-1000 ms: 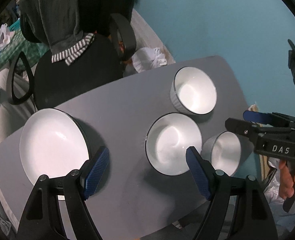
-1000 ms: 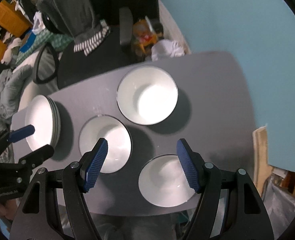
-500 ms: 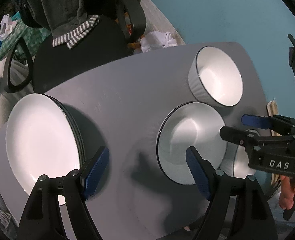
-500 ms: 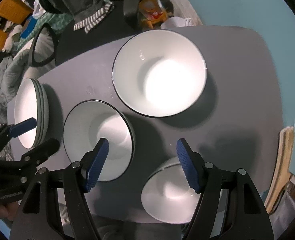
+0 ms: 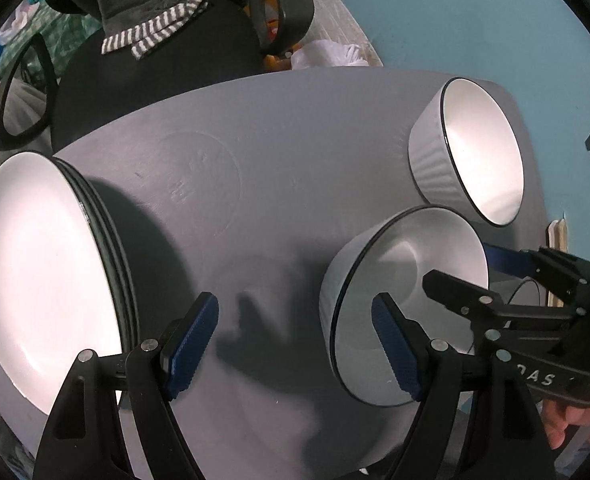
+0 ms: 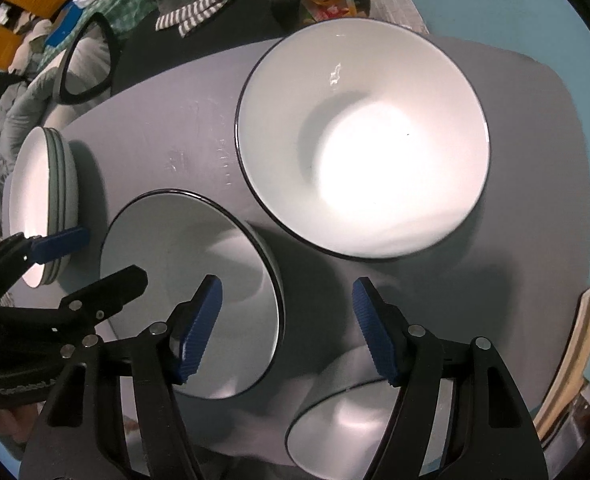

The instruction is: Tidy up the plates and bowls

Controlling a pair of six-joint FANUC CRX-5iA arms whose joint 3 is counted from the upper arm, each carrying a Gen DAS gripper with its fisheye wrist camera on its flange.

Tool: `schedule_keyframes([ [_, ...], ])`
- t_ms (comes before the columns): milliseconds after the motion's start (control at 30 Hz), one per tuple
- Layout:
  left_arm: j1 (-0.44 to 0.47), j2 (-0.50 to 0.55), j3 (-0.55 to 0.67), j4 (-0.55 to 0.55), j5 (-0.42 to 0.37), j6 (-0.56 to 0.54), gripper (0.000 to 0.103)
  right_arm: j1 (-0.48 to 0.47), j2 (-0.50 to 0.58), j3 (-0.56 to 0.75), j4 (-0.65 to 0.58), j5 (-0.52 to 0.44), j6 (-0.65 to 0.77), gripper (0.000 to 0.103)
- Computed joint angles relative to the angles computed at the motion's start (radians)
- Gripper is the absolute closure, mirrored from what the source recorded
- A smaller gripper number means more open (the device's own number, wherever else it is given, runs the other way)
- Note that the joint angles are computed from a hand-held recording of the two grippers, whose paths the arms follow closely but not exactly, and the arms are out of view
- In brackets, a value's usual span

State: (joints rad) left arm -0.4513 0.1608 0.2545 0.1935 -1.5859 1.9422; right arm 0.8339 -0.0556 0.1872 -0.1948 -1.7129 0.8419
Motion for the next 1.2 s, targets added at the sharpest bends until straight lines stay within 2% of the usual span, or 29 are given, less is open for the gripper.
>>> schedule_keyframes([
  [400, -0.012, 0.047, 0.026, -0.002, -0.016, -0.018, 0.023, -0.041, -0.034, -0.049, -0.061, 0.041, 0.013, 0.067],
  [467, -0.008, 0.039, 0.007, 0.008, -0.002, -0.011, 0.024, -0.049, -0.041, -0.053, -0.074, 0.044, 0.013, 0.076],
  [533, -0.005, 0.034, -0.009, 0.018, 0.006, -0.004, 0.03, -0.057, -0.047, -0.055, -0.088, 0.051, 0.014, 0.081],
  [600, -0.002, 0.031, -0.022, 0.03, 0.011, -0.003, 0.043, -0.054, -0.045, -0.054, -0.088, 0.056, 0.01, 0.084],
  [633, -0.003, 0.03, -0.023, 0.029, 0.011, -0.001, 0.043, -0.051, -0.047, -0.054, -0.083, 0.055, 0.01, 0.084],
  [667, -0.003, 0.027, -0.025, 0.028, 0.017, -0.003, 0.05, -0.047, -0.047, -0.055, -0.08, 0.056, 0.008, 0.085],
  [700, 0.0, 0.023, -0.035, 0.04, 0.026, -0.01, 0.062, -0.046, -0.05, -0.057, -0.078, 0.057, 0.008, 0.085],
  [800, 0.015, 0.018, -0.057, 0.076, 0.031, -0.007, 0.077, -0.047, -0.062, -0.064, -0.076, 0.052, 0.005, 0.087],
  [967, 0.03, -0.01, -0.125, 0.144, 0.066, 0.001, 0.088, -0.045, -0.06, -0.061, -0.077, 0.044, -0.014, 0.092],
  [1200, 0.009, -0.054, -0.182, 0.139, 0.087, 0.007, 0.091, -0.019, -0.056, -0.06, -0.059, 0.038, -0.044, 0.092],
])
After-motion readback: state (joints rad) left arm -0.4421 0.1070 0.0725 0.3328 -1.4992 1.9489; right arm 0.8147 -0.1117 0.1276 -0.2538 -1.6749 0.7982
